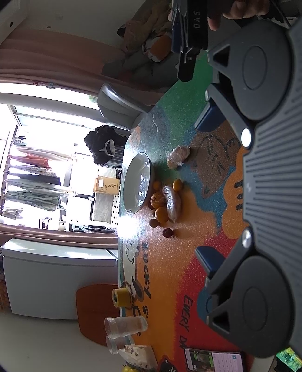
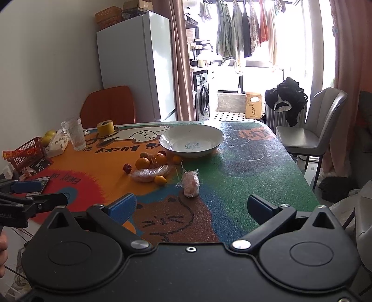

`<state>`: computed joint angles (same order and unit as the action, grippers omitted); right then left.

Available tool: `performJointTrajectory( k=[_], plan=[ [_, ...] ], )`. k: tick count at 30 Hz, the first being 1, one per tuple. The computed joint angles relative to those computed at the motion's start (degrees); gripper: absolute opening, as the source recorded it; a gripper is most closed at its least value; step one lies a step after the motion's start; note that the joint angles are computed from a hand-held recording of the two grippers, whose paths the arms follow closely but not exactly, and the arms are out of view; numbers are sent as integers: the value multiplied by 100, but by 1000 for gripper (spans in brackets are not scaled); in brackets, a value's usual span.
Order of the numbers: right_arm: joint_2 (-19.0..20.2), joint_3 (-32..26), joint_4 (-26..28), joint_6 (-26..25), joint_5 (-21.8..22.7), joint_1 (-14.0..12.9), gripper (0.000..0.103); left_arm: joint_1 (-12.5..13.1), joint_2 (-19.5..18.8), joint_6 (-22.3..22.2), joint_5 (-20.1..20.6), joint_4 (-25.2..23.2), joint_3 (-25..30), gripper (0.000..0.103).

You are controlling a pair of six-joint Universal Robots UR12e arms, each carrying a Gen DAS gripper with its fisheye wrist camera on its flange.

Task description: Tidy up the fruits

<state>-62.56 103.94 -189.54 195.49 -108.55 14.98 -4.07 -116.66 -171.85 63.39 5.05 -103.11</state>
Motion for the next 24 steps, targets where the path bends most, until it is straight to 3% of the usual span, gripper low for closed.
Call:
performJointTrajectory(
  k=[24],
  plan=[
    [6, -20, 16, 3, -44, -2, 103, 5, -17, -110, -48, 81, 15, 103]
  ],
)
